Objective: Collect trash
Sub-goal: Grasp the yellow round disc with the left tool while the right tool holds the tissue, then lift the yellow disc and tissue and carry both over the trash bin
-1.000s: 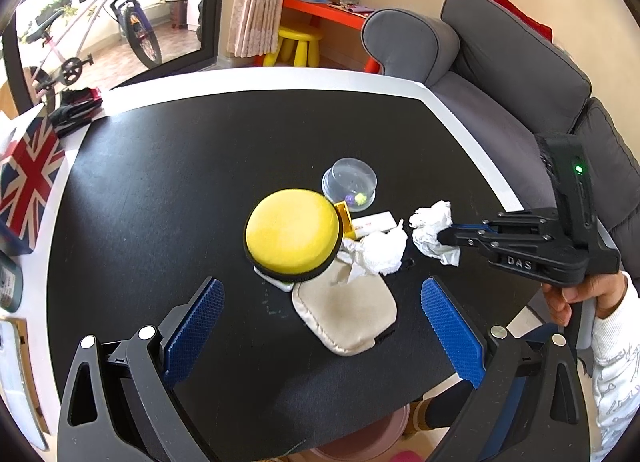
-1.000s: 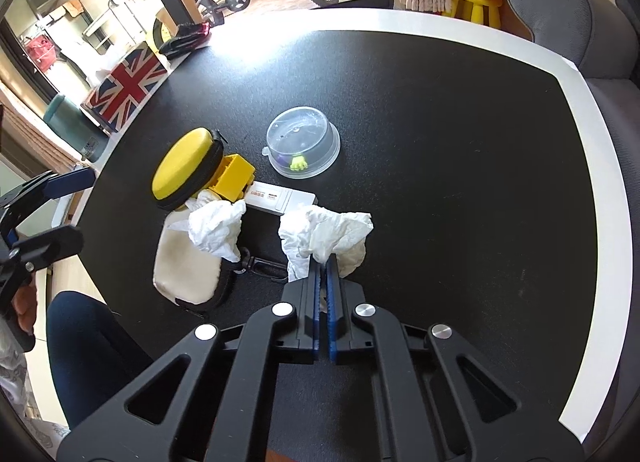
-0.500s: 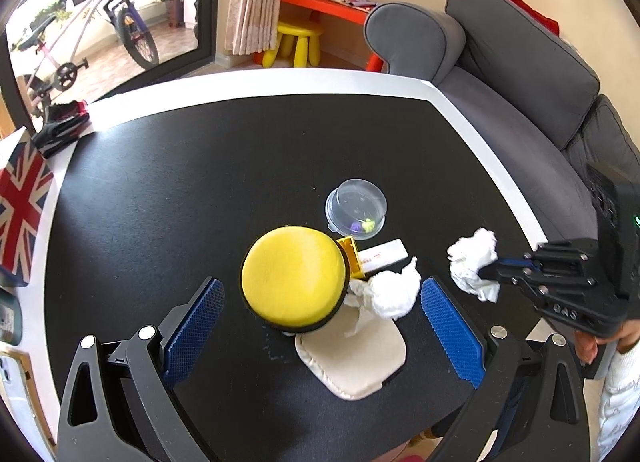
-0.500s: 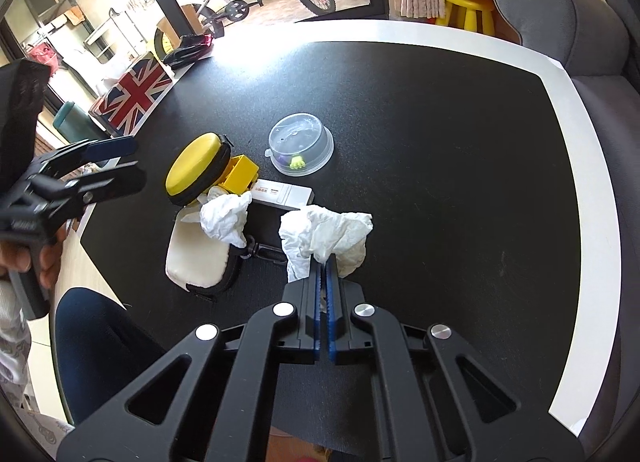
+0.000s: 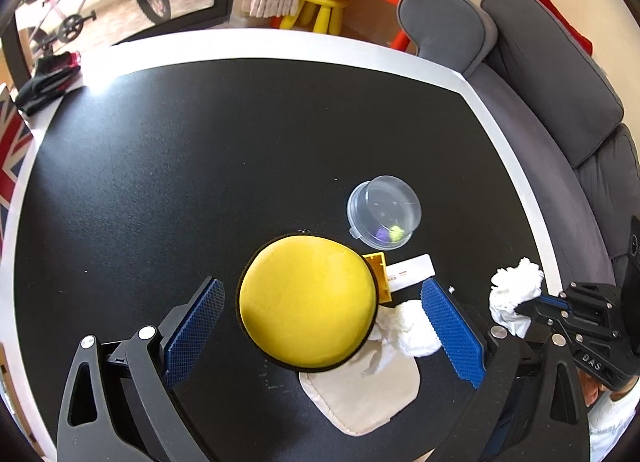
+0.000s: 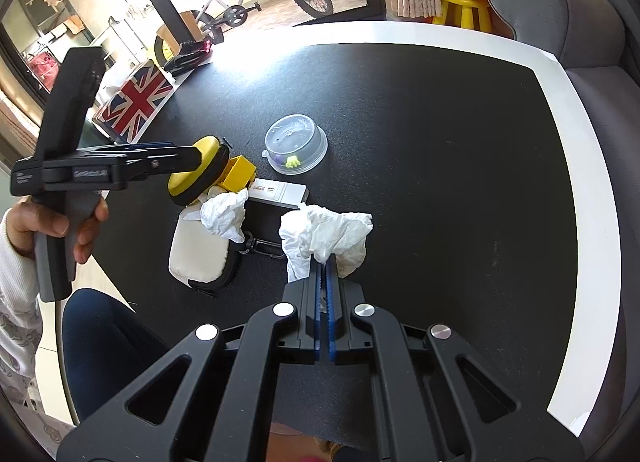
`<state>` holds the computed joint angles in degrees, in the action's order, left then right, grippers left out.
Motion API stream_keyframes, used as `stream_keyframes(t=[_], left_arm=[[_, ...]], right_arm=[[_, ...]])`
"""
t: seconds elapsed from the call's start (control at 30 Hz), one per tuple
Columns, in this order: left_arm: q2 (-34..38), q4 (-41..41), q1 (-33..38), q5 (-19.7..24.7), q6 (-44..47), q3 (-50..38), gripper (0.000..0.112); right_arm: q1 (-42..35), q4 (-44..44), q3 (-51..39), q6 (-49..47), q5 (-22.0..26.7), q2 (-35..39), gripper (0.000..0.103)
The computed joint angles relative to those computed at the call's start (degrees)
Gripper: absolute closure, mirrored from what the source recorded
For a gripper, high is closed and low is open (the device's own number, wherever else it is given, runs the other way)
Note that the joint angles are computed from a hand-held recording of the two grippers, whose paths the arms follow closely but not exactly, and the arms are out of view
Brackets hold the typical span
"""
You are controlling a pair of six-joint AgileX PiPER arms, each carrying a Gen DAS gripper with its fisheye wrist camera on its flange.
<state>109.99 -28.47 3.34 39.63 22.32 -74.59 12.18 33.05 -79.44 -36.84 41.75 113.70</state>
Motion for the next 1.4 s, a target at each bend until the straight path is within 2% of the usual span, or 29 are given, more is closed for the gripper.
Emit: stream_keyframes(t=[0.1, 0.13, 0.3, 0.87, 1.1, 1.4], left_arm=[[1.2, -0.5, 0.2, 0.2, -0.3, -0.7, 0.02], [1.6, -0.8, 0.3, 0.5, 0.0, -0.9, 0.025], [2.3, -0.7, 0.2, 0.6, -0.3, -1.0, 0.038], [-0.4, -3.3, 0.3, -1.6, 3.0, 1.3, 0.042], [-6.3, -2.1, -0.5, -3.1, 3.9, 5.3, 0.042], [-21.5, 0.5, -3.1, -5.2, 5.2, 17.0, 0.041]], right_arm=[[-0.3, 0.3, 0.3, -0.3, 0.1, -0.1, 0.101], [-0.3, 0.3, 0.3, -0.4, 0.1, -0.2, 0.101], [-0.4, 0.4, 0.2, -0.3, 0.2, 0.1, 0.101], [0.3, 0.8, -0.4, -0.4, 0.0, 0.9, 0.101], [0.6, 0.9, 1.0, -0.6, -0.3, -1.1, 0.101], [1.4, 2.6, 8.8, -2.8, -1.9, -10.2, 0.101]])
